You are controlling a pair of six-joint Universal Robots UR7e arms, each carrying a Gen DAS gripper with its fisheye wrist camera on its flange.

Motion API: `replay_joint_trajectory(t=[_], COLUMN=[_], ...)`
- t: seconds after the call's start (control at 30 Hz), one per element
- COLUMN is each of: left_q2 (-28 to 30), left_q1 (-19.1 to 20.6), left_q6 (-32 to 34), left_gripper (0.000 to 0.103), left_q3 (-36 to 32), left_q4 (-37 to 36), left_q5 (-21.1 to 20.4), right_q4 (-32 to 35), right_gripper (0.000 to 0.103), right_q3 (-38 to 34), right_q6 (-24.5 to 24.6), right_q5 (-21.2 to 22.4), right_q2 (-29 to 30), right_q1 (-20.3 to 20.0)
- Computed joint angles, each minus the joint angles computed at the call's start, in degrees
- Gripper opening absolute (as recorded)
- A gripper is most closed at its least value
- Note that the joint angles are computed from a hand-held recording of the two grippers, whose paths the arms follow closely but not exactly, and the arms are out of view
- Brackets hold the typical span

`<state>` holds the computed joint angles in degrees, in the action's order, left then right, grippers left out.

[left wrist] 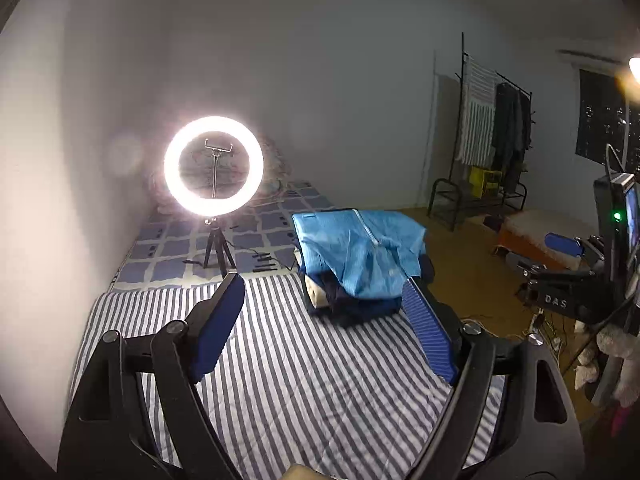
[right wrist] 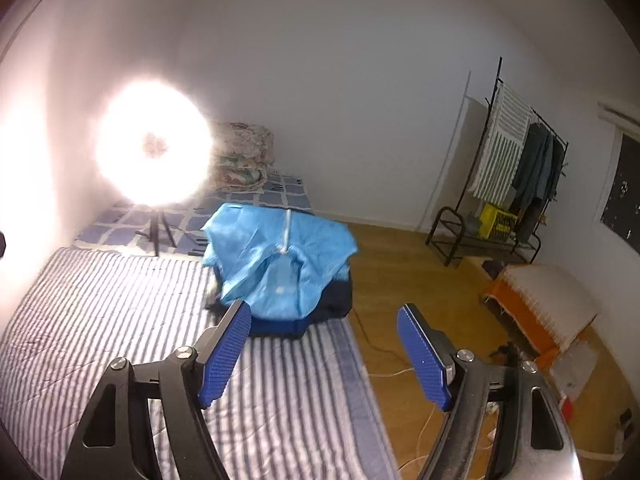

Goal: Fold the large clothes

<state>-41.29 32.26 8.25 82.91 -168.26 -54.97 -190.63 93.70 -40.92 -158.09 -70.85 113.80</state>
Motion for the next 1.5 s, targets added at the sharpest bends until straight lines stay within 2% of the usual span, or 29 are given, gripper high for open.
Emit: replay_joint_trajectory(t=[0.17, 0.33, 0.47, 0.5, 0.57, 0.7, 0.9, 1.07, 1.3, 1.5], left_q2=[-4.6, -6.8, -7.1, -7.2, -7.3, -7.3, -6.6, -7.0, -6.6, -6.4], left_q1=[-0.7, -1.0, -0.6, -0.6, -0.7, -1.2, -1.3, -0.7, -0.9, -0.9], left_q6=[-1.6, -2.9, -3.4, -3.4, -2.7, -1.1, -2.0, -4.8, -3.5, -2.6], left_gripper=[0.086, 0.086, 0.088, 0.095, 0.103, 0.103, 0.103, 0.103, 0.103, 0.103], left_q3=[9.0, 14.8, 16.2, 16.5, 17.4, 18.9, 18.7, 19.1, 19.5, 19.6], left_q4=[-2.8, -4.6, -5.5, -5.9, -8.2, -10.9, -8.8, -5.5, -6.2, -5.9], left_q5=[0.5, 1.5, 1.0, 0.9, 1.5, 3.4, 6.0, 5.2, 7.0, 7.3], right_q4=[-9.4, -9.7, -15.9, -18.6, -23.3, -27.3, -28.8, -29.8, -27.6, -26.9], right_gripper=[0.085, 0.086, 0.094, 0.097, 0.102, 0.103, 0.103, 0.103, 0.103, 0.103], right_q3=[7.4, 13.4, 15.8, 16.1, 16.3, 16.8, 17.5, 18.0, 19.3, 19.7], right_q6=[0.5, 6.8, 4.2, 2.7, 0.0, -3.4, -5.4, -6.3, -2.5, -1.7], right_q5=[-0.9, -0.5, -0.8, -1.0, -1.5, -1.2, -0.2, 0.4, 1.4, 1.3], right_q2=[-1.7, -4.0, -3.2, -2.7, -1.7, -0.9, 0.0, 0.8, 0.4, 0.5], right_q1=[0.9, 0.7, 1.0, 1.1, 1.3, 1.5, 0.9, 0.6, -0.1, -1.0])
